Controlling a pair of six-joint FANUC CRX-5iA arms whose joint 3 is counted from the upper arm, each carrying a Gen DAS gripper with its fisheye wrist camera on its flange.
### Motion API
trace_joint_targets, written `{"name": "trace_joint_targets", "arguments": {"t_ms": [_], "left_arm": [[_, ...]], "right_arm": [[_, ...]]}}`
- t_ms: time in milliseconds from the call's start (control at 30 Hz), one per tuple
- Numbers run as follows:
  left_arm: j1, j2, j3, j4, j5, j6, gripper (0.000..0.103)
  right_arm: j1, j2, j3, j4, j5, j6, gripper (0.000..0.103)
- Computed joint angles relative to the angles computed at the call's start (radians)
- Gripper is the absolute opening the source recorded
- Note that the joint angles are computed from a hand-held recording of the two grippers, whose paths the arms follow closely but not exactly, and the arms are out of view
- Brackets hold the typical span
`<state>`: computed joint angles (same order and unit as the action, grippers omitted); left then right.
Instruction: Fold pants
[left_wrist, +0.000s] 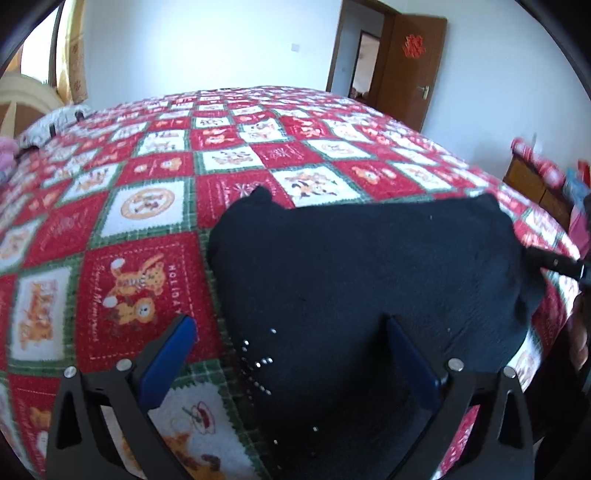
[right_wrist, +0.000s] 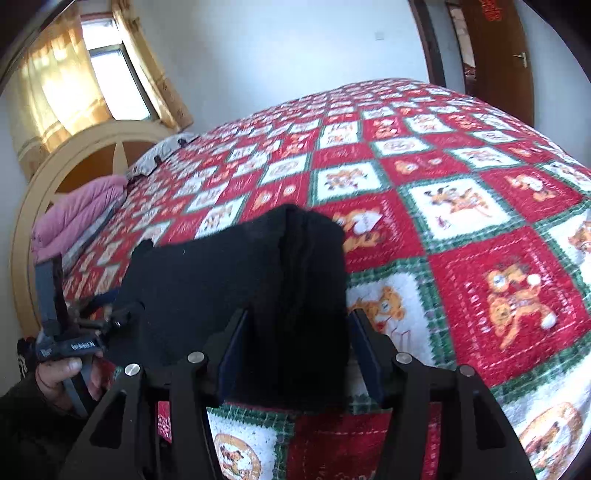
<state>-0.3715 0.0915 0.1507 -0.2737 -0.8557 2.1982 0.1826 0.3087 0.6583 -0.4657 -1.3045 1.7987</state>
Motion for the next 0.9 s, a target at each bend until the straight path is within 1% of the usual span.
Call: {"name": "trace_joint_targets", "arguments": {"t_ms": [33,100,133,200,267,300,400,433,467,567,633,667,700,733,833,900], "left_arm": [[-0.002,0.002,0.002,-0.007,0.007,0.010,0.103],[-0.008,0.026,0.032,-0.011,-0.010,0.000,0.103],[-0.008,0.038,0.046,0.002,-0.012,-0.016,0.103],[-0.003,0.058,0.065,0.059,-0.014,-0.066,0.103],[-0.017,0.067,0.088,0.034,-0.045,-0.059,0.103],[-0.015,0.064,0.082,0.038,-0.049,-0.068,0.103],[0.002,0.025,0.022,0.058,-0.002,-0.069,0.103],[0.004,0.022,0.018,0.059,-0.001,-0.066,0.103],[0.005,0.025,0.020,0.062,-0.002,-0.067,0.103],[-0.018,0.070,0.092,0.019,-0.065,-0.037,0.103],[-0.030,0.090,0.121,0.010,-0.084,-0.043,0.103],[-0.033,0.096,0.131,0.005,-0.093,-0.049,0.103],[-0.031,0.093,0.126,0.013,-0.087,-0.058,0.103],[-0.025,0.085,0.112,0.025,-0.073,-0.065,0.103],[-0.009,0.066,0.080,0.060,-0.051,-0.097,0.103],[-0.008,0.060,0.070,0.069,-0.043,-0.099,0.103]], "right_arm": [[-0.005,0.014,0.020,-0.006,-0.014,-0.009,0.060],[-0.015,0.046,0.060,-0.029,-0.049,-0.018,0.060],[-0.020,0.062,0.077,-0.043,-0.060,-0.029,0.060],[-0.042,0.107,0.133,-0.113,-0.114,-0.050,0.061],[-0.052,0.132,0.167,-0.146,-0.141,-0.048,0.060],[-0.056,0.139,0.181,-0.157,-0.155,-0.050,0.060],[-0.088,0.167,0.227,-0.220,-0.213,-0.058,0.056],[-0.098,0.177,0.237,-0.238,-0.226,-0.063,0.055],[-0.103,0.179,0.237,-0.249,-0.228,-0.066,0.055],[-0.089,0.164,0.207,-0.244,-0.190,-0.072,0.055],[-0.081,0.159,0.197,-0.266,-0.182,-0.055,0.055],[-0.074,0.152,0.186,-0.258,-0.171,-0.050,0.054],[-0.062,0.144,0.173,-0.233,-0.158,-0.044,0.047],[-0.054,0.139,0.163,-0.209,-0.146,-0.044,0.043],[-0.086,0.150,0.175,-0.261,-0.166,-0.068,0.040],[-0.090,0.149,0.171,-0.265,-0.166,-0.063,0.040]]}}
